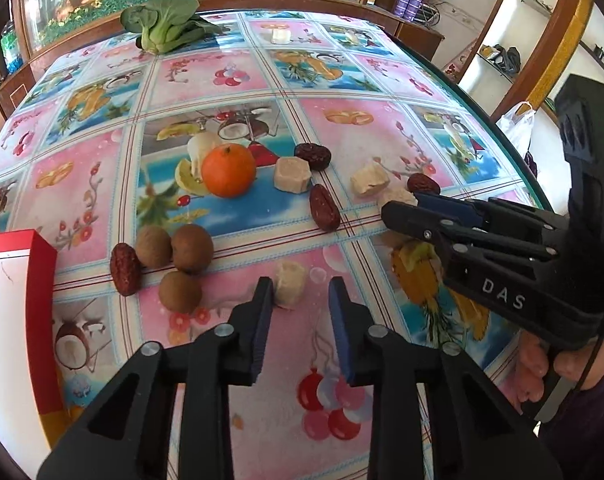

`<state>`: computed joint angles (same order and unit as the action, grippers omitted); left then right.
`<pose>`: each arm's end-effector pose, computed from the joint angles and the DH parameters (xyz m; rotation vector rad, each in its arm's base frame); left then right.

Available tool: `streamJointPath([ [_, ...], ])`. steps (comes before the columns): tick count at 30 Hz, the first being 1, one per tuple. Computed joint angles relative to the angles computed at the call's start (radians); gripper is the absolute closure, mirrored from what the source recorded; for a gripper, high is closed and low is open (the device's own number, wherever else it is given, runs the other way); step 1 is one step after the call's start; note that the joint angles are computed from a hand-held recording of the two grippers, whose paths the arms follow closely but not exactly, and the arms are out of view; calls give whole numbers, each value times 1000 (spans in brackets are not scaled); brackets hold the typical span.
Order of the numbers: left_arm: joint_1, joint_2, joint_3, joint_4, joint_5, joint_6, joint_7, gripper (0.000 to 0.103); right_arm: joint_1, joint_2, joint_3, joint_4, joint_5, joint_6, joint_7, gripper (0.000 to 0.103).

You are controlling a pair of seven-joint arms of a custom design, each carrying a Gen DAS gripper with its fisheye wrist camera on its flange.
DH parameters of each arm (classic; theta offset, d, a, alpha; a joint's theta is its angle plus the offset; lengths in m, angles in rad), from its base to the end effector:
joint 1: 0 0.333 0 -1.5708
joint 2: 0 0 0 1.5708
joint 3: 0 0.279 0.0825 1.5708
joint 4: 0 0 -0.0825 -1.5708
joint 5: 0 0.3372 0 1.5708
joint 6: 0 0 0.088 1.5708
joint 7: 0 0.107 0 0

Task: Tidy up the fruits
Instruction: 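Grasp a beige cube with the left gripper while the right grasps a beige cake piece, then carry both beige pieces over the white tray and release them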

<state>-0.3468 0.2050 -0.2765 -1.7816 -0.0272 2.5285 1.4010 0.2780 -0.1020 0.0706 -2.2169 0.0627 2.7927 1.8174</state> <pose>0.5014 -0.3454 0.4867 -1.5826 2.4253 -0.7968 0.4899 0.1759 0.4866 -1.8151 1.7217 -0.3746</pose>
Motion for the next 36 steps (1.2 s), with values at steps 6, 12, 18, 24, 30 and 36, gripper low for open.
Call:
streamJointPath([
  [6, 2, 2, -1, -7, -8, 24, -2, 87, 5, -7, -4, -7, 32, 1, -10, 76],
  [12, 10, -112, 0, -128, -30, 96, -14, 87, 41, -61, -14, -44, 157, 20, -88, 76],
  [18, 37, -347, 17, -362, -37, 191, -58, 87, 89, -76, 24, -25, 163, 47, -106, 77],
  [24, 118, -564, 45, -558, 31, 220, -162, 87, 153, 4, 78, 93, 114, 44, -109, 77],
  [30, 250, -692, 62, -675, 128, 224, -260, 87, 215, 179, 122, 317, 29, -25, -76, 77],
  [36, 330, -685, 115, -698, 148, 207, -261, 87, 292, 388, 125, 601, -43, -176, -42, 77],
])
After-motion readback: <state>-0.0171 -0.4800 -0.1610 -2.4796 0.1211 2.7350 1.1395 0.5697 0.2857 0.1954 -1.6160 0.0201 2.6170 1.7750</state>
